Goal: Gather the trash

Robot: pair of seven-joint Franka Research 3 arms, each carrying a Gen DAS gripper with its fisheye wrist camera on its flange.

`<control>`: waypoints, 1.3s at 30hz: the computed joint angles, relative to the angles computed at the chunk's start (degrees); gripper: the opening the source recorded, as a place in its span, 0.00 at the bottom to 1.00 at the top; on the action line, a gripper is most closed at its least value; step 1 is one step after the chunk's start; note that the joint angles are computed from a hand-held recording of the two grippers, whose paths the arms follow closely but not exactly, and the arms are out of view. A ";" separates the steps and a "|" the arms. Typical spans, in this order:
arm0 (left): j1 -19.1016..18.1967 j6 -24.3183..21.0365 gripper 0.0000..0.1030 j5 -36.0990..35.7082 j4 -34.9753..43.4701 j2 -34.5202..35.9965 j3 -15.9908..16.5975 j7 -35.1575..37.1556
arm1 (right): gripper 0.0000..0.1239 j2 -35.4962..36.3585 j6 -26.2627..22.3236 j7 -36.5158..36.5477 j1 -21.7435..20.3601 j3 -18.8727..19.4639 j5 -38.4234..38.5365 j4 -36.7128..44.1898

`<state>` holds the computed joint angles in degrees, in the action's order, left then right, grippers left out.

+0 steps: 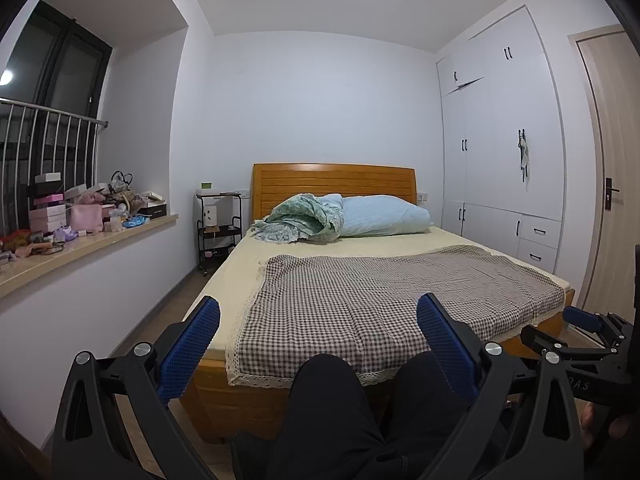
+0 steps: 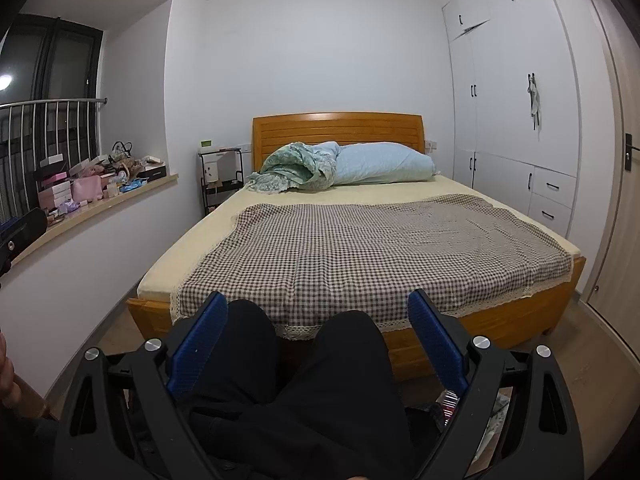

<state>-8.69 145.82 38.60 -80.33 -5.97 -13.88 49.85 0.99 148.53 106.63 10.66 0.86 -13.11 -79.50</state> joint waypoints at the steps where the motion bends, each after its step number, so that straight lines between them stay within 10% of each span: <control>1: -0.02 0.00 0.93 -0.08 -0.05 -0.04 0.01 0.00 | 0.71 -0.01 -0.08 -0.27 -0.03 -0.02 0.24 -0.01; 39: -0.46 -0.60 0.93 0.43 0.22 -0.32 -0.46 -0.21 | 0.71 -1.78 -0.52 -1.65 -0.52 0.54 0.33 -1.38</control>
<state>-9.15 145.22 39.03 -80.11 -6.30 -14.33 49.64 -0.79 148.02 104.98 10.14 1.39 -12.78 -80.88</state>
